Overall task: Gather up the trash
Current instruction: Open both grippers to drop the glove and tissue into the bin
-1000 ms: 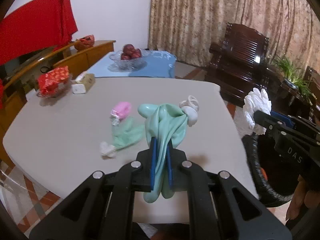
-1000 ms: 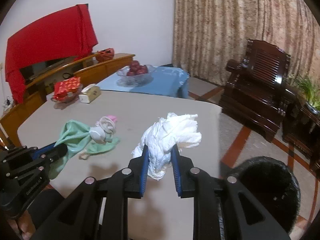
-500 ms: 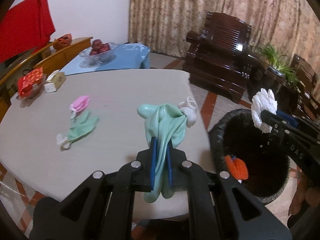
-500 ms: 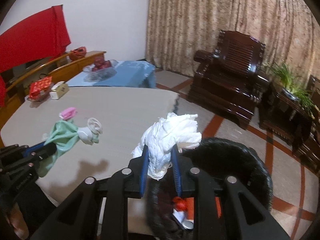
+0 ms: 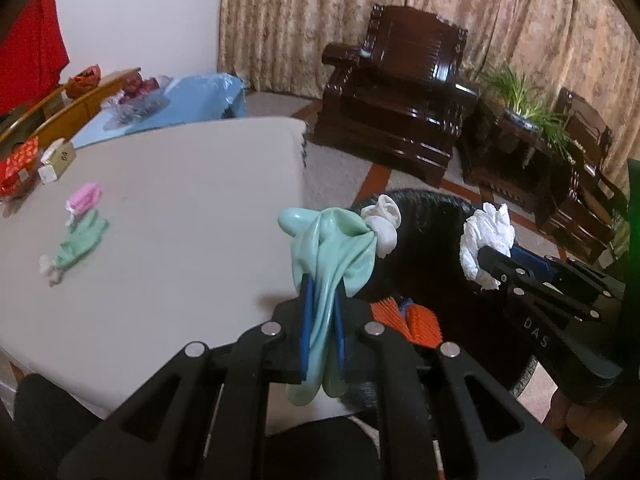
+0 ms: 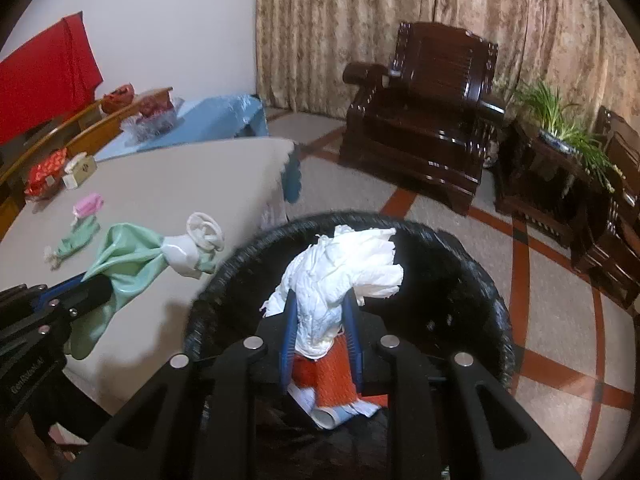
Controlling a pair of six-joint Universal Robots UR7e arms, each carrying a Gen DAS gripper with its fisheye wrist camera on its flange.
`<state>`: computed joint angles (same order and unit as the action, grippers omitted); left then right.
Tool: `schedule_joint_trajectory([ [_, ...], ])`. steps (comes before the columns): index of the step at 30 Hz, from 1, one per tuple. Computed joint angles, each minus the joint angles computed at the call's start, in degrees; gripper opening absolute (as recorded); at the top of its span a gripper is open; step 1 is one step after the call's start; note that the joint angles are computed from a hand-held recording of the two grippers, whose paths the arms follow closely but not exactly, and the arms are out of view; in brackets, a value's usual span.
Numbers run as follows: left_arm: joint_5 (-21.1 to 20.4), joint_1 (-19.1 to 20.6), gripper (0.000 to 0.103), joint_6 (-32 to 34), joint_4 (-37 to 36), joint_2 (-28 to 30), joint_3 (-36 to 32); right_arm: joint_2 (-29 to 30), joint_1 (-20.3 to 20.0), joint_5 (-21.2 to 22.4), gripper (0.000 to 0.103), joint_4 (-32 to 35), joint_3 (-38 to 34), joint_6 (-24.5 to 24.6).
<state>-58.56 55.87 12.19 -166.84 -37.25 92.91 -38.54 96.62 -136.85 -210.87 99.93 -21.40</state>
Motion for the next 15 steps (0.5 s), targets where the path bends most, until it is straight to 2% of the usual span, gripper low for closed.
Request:
schedule_joint_trajectory([
  [5,0.7,-0.4,0.01,-1.1,0.5,2.8,-0.7,-2.3,-2.7,1.6,0.022,-0.6,3.1,-0.1],
  [15,1.9,-0.3,0.012,-2.1,2.8,7.2,-3.7,-3.6,-6.9,4.0,0.023,1.4,4.8,1.4],
])
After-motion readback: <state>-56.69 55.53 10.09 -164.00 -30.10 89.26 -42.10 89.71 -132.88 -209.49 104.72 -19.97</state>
